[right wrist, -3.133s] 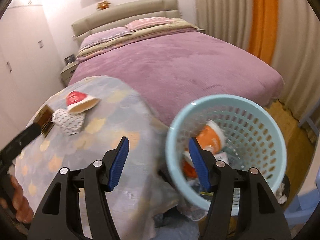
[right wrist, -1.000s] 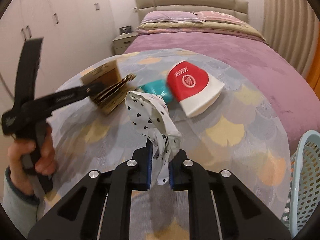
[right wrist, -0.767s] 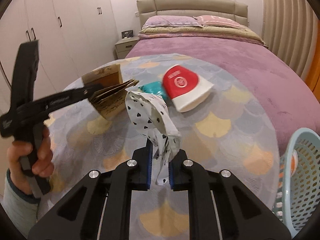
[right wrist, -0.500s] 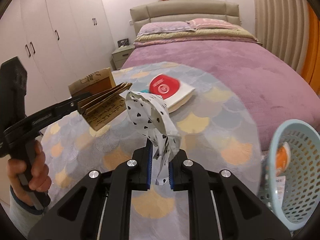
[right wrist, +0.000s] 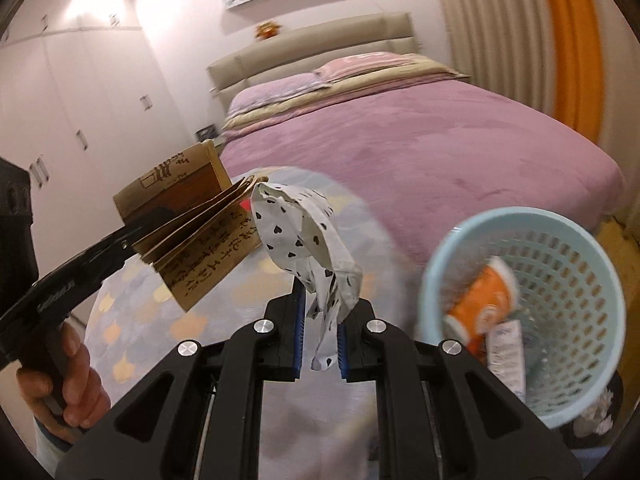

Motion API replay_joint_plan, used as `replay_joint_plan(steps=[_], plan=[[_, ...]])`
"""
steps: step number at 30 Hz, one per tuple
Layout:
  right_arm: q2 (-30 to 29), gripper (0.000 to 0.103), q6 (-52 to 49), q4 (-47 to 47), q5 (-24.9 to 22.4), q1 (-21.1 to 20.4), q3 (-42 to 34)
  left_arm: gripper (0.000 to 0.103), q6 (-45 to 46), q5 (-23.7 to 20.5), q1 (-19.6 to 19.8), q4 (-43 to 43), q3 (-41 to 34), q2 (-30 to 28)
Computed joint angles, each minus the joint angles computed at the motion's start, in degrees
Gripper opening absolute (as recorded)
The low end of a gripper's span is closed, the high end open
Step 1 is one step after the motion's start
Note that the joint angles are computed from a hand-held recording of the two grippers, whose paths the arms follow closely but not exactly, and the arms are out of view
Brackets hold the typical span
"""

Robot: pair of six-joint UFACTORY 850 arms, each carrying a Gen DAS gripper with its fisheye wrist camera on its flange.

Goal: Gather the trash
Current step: 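Carry the paper bag and tissue to the blue basket and release both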

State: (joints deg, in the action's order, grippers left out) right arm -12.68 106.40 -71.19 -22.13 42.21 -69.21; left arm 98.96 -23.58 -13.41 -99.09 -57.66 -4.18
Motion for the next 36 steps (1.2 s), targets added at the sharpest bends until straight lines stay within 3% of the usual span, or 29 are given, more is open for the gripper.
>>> replay_joint_plan(steps=[8,13,16,22,25,28,29,30,31,32,36], plan=[[6.83,0.011,3.43,4.32,-2.92,-4.46,7.95,0.004,-2.73,1.38,-7.95,3.12,-4.19,-4.65],[8.77,0.011,-0.23,15.84,-2.48,-9.24,11.5,0.004,-5.94,4.47,-11.39,5.32,-7.51,-8.98],[9.37,0.012,-0.15,18.57,-0.75,-11.65,13.73,0.004,-12.66,3.8,-12.35,10.05,-9.84,-12.0],[10.22,0.012,1.13,18.32,0.4,-13.81,16.62,0.005,-16.99,5.16,-14.63,15.42,-11.91,-15.12],[10.56,0.013,1.81,18.04,1.4,-14.55,17.97,0.015,-17.45,5.36,-14.93,16.11,-12.5,-15.77],[10.16,0.021,2.72,17.1,0.96,-15.14,18.16,0.044,-15.57,4.95,-14.74,13.87,-12.35,-15.76],[9.95,0.031,2.9,17.02,0.56,-15.13,18.12,0.05,-13.46,5.42,-14.82,12.04,-11.78,-15.39],[9.94,0.041,4.15,16.05,0.21,-14.92,18.25,0.051,-12.93,5.46,-14.81,11.63,-11.48,-15.17],[9.93,0.061,5.87,14.58,-0.29,-14.6,18.27,0.052,-13.2,5.28,-14.81,11.84,-11.34,-15.04],[10.08,0.066,8.47,12.07,-0.71,-14.42,18.77,0.052,-13.3,4.97,-14.6,11.9,-11.07,-14.83],[10.57,0.066,10.61,9.31,-1.97,-13.73,19.21,0.054,-10.04,4.28,-13.5,8.29,-9.31,-13.26]])
